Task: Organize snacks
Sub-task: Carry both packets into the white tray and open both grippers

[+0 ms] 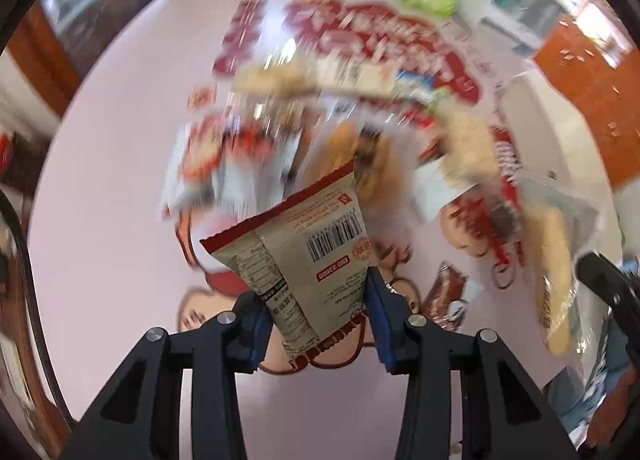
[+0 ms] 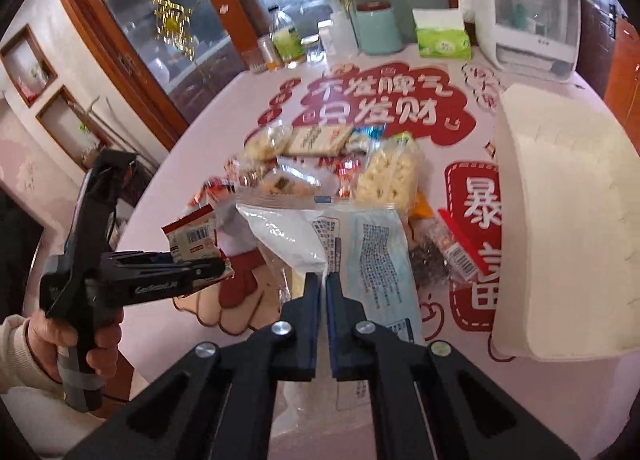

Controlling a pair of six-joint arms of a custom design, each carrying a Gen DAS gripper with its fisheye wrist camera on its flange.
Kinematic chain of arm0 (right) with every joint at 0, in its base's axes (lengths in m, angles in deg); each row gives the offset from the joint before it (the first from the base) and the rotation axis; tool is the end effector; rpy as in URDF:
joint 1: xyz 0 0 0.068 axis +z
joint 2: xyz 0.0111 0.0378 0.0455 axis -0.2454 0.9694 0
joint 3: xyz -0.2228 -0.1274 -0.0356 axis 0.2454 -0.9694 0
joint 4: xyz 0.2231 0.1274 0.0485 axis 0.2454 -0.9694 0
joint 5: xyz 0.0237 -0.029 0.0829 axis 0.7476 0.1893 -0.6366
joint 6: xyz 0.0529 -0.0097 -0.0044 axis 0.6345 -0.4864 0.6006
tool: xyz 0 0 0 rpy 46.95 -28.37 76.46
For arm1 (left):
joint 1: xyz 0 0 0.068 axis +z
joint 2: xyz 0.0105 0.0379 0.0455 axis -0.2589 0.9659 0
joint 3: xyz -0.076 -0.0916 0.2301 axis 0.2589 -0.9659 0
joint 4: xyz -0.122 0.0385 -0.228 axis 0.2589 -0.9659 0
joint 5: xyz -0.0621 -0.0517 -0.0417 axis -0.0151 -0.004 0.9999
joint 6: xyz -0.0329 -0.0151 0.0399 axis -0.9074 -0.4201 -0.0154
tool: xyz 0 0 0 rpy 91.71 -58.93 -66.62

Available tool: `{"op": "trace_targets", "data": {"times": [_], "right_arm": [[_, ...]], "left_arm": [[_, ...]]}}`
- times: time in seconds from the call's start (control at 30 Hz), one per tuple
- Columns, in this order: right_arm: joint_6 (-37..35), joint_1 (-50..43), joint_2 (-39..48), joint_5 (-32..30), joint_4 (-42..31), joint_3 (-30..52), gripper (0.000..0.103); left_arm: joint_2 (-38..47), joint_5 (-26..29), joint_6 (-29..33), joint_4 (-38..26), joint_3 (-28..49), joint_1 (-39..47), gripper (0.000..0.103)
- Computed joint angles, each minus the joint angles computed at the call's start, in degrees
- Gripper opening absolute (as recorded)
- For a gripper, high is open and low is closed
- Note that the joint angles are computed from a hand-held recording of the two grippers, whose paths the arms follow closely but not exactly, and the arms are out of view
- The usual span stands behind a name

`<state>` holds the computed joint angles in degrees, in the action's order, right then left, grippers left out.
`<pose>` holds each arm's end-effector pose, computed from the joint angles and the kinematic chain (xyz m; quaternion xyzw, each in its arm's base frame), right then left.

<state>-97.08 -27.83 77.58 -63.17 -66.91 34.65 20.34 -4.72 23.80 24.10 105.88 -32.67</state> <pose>0.1984 -0.0331 0.1226 -0.0080 0.9445 0.1515 0.2915 0.2528 -0.0838 0.1353 0.0958 0.9784 -0.0815 0.1643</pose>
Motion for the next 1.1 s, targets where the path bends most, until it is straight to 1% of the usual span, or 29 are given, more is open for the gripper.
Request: {"op": "trace_targets", "data": {"times": [0.07,0.1,0.13,0.17,0.23,0.3,0.37,0.47,0.53,0.6,0.63,0.67,0.77,0.8,0.83,0.93,0.97,1.03,1.1], "right_arm": [[1.53,-0.38,-3.04,-0.68,-1.79,0.45,0.003],[2.61,-0.64,-4.89,-1.18,-2.96,0.84,0.003],[3.63,-0.55,-6.52,-1.24,-3.92,1.15,0.003],[4.83,-0.55,-8.9,-1.0,-5.21,1.62,0.003],[6.39,-0.87,-12.99,-0.41,-7.42,2.34,0.003],[8.01,-1.41,-17.21,0.84,-10.23,3.71,0.003],[8.87,-2.98,-22.14,2.05,-13.29,5.12,0.004],[8.88,-6.79,-28.08,3.54,-17.3,7.07,0.004],[6.87,-11.69,-29.89,2.77,-19.59,8.55,0.004],[3.6,-17.25,-29.31,0.51,-20.01,9.51,0.004],[1.04,-21.12,-27.93,-1.3,-19.85,10.17,0.004],[-0.45,-23.37,-26.19,-2.41,-19.11,10.65,0.004],[-5.78,-31.88,-17.68,-6.46,-15.89,12.98,0.004],[-7.4,-33.83,-14.16,-7.13,-14.9,14.22,0.004],[-8.75,-35.14,-11.32,-7.61,-14.09,15.29,0.004],[-13.32,-39.09,1.03,-8.67,-10.78,19.86,0.004],[-14.26,-39.74,4.25,-8.75,-10.24,21.14,0.004],[-16.43,-40.76,11.43,-8.62,-8.7,24.45,0.004],[-18.34,-41.45,16.71,-7.9,-6.95,26.56,0.005]], "left_arm": [[-3.26,0.5,2.84,-1.36,1.9,-0.21,0.04],[-3.11,1.23,3.97,-1.83,3.6,0.18,0.04],[-2.38,2.56,5.47,-2.01,5.77,0.8,0.04],[-3.63,4.14,6.13,-3.24,7.44,0.23,0.04],[-3.75,7.3,8.31,-3.75,9.72,0.7,0.04],[-3.88,9.17,9.42,-3.75,12.32,-1.68,0.04],[-2.85,9.89,9.92,-2.61,15.08,-5.49,0.04],[-2.46,10.68,8.69,-3.36,18.32,-10.33,0.04],[-0.6,9.48,7.33,-3.25,21.22,-14.58,0.04],[1.82,7.1,5.37,-3.03,24.51,-19.44,0.04],[3.19,6.09,4.59,-3.23,26.22,-21.19,0.04],[5.79,4.44,3.23,-3.94,29.5,-23.92,0.04],[14.37,0.4,0.68,-5.89,38.74,-29.33,0.04],[16.23,-0.7,0.15,-5.86,40.32,-30.49,0.041],[18.84,-2.21,-0.63,-6.38,43.06,-31.93,0.041],[29.09,-6.93,-3.13,-9.97,54.31,-35.64,0.041],[32.1,-7.58,-3.62,-11.09,57.46,-35.99,0.041],[39.67,-8.75,-4.98,-15.2,66.51,-37.0,0.041],[44.88,-10.74,-6.63,-18.78,73.06,-38.08,0.042]]}}
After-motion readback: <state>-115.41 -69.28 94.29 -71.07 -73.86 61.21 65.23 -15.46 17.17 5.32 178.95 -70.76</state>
